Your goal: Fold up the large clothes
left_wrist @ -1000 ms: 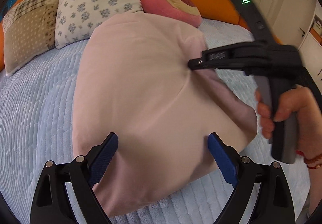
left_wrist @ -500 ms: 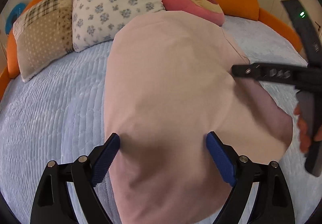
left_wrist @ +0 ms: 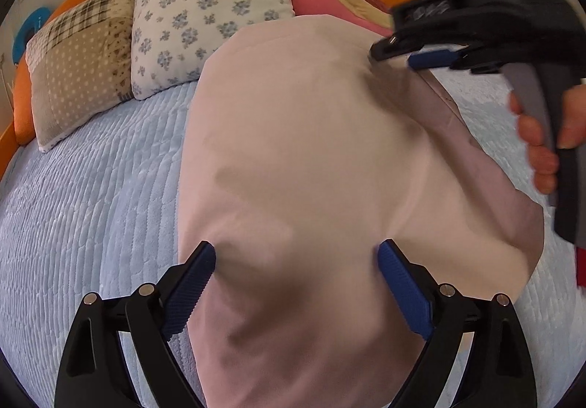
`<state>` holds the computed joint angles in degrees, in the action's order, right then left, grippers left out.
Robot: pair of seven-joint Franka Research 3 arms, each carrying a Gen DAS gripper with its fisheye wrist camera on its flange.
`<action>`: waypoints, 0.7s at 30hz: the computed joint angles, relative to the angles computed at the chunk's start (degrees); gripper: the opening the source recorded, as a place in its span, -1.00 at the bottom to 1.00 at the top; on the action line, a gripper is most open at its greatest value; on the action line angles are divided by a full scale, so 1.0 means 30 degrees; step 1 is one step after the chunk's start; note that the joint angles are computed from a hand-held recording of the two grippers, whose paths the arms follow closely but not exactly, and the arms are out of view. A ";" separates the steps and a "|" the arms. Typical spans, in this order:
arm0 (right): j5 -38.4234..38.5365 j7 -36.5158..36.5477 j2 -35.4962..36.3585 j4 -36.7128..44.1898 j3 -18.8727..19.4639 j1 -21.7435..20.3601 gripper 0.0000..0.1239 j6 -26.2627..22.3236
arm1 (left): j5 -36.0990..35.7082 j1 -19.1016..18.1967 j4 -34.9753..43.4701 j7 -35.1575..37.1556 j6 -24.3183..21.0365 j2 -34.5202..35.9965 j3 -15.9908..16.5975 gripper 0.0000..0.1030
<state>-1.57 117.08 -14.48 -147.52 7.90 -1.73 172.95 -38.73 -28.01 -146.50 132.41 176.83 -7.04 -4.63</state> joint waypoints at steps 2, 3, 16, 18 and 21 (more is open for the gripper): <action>0.0861 -0.0550 0.0943 0.0225 -0.0611 0.0738 -0.20 0.0170 | -0.1337 -0.0535 0.0204 0.1269 -0.0042 0.0111 0.0448 0.78; 0.1107 -0.0617 0.1233 0.0198 -0.0738 0.0903 -0.21 0.0396 | -0.1724 -0.0537 0.0246 0.1579 -0.0049 0.0129 0.0392 0.78; 0.4882 -0.4258 -0.1864 -0.2187 -0.2658 0.2670 0.32 0.0377 | -0.5688 0.3189 0.3703 0.5350 -1.0746 -0.0292 0.2455 0.79; 0.5633 -0.5019 -0.3215 -0.2911 -0.3141 0.2917 0.32 -0.0084 | -0.5253 0.4159 0.5140 0.4219 -1.2233 0.0991 0.2545 0.79; 0.6872 -0.6410 -0.5166 -0.3907 -0.3998 0.3392 0.32 -0.1219 | -0.6089 0.5391 0.7032 0.3525 -1.4929 0.2890 0.2510 0.79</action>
